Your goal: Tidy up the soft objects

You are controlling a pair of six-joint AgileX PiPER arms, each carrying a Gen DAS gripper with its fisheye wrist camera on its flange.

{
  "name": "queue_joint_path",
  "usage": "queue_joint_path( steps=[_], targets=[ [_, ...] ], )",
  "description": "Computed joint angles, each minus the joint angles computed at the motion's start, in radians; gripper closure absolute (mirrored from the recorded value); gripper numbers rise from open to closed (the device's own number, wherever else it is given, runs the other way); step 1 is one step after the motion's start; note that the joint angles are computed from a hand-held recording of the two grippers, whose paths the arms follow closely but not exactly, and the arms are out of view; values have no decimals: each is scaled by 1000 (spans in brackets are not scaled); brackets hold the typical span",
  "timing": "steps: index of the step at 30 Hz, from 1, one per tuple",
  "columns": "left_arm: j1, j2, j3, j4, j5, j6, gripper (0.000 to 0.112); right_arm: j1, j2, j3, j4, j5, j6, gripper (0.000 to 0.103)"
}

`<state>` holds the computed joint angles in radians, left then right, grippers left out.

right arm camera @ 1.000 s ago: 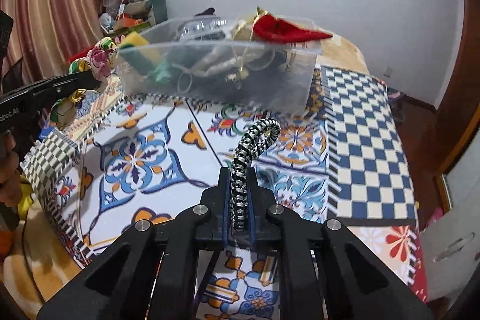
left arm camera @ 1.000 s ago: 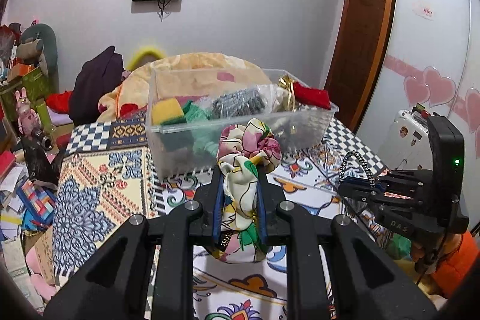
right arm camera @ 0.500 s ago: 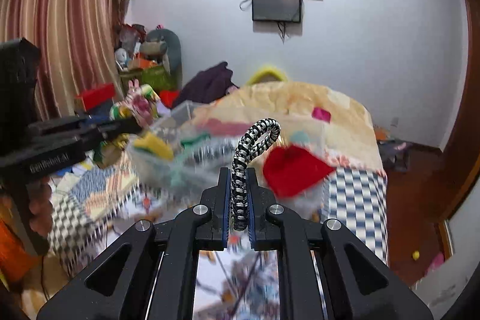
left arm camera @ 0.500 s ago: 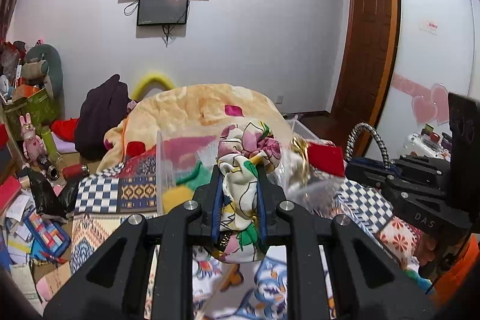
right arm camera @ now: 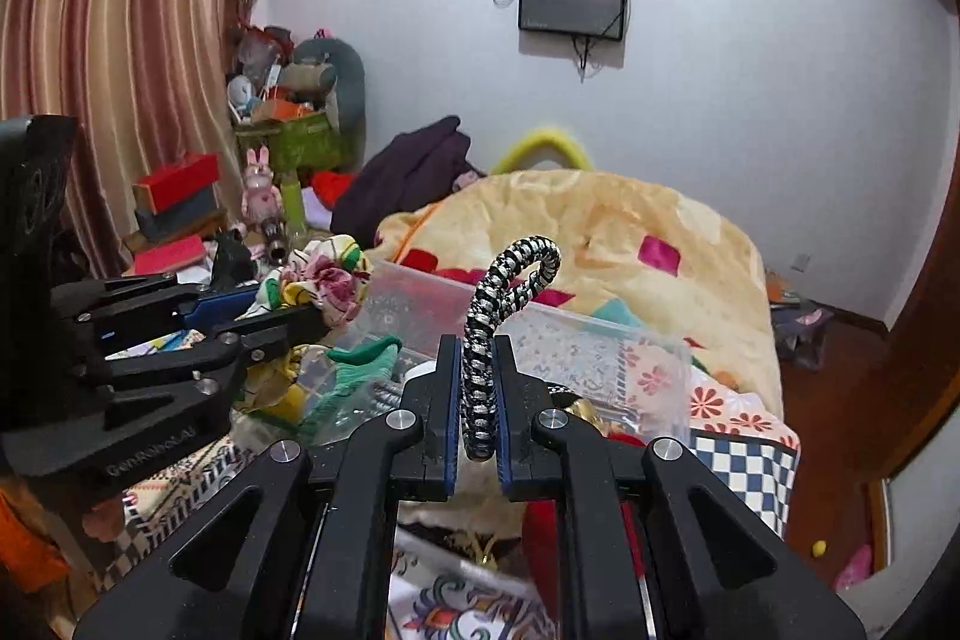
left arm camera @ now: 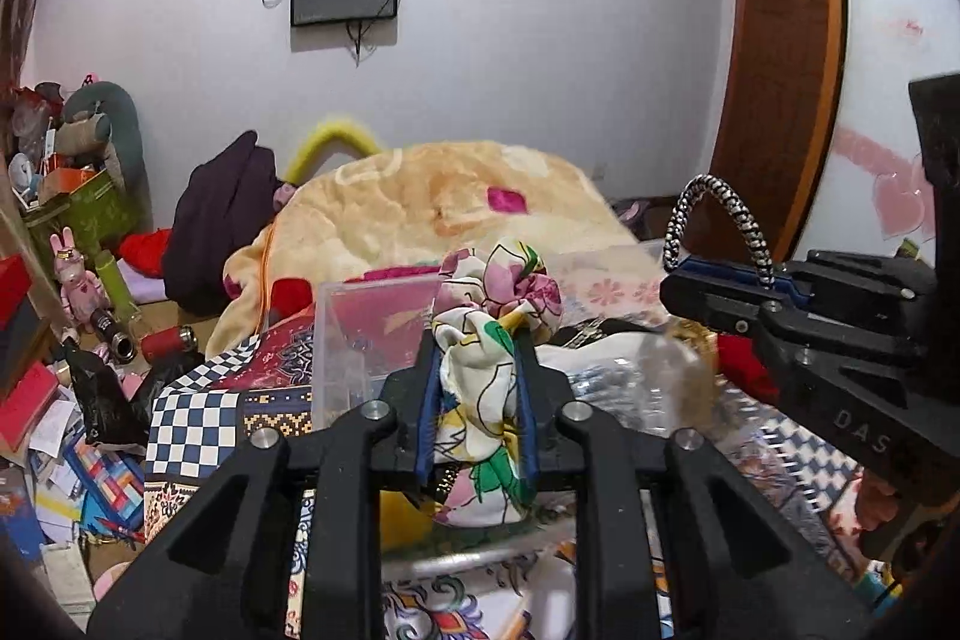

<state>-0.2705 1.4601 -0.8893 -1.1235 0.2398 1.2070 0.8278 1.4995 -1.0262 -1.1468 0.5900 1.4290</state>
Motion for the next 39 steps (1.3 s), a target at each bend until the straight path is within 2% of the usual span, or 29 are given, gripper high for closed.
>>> queue_joint_path(
  steps=[2,4,5,6,10,15,19,24,28,31,35,39],
  targets=[
    [3,34,-20,51,14,-51,74,-22,18,-13,67,-15,-71,92],
    [15,46,-17,11,30,-12,67,-17,31,-23,99,22,-94,75],
    [15,47,-12,-7,27,7,64,-11,37,-25,102,43,-94,55],
    [14,45,-6,-23,23,29,63,-3,33,-13,76,52,-64,43],
    [8,27,16,-54,11,69,61,16,-13,32,20,59,-5,41],
    [28,-23,38,-113,46,118,61,14,-71,55,12,39,-2,41],
    [49,-96,68,-144,77,142,61,51,-130,87,-36,59,54,41],
    [86,-247,129,-229,117,209,61,145,-206,117,-108,151,143,41],
    [124,-362,153,-230,168,188,59,262,-250,113,-177,282,206,41],
    [151,-437,158,-214,206,160,52,339,-275,105,-215,366,232,41],
    [175,-518,157,-195,231,124,32,424,-283,89,-264,470,267,31],
    [200,-574,149,-157,253,75,19,473,-292,90,-302,532,302,19]
  ],
)
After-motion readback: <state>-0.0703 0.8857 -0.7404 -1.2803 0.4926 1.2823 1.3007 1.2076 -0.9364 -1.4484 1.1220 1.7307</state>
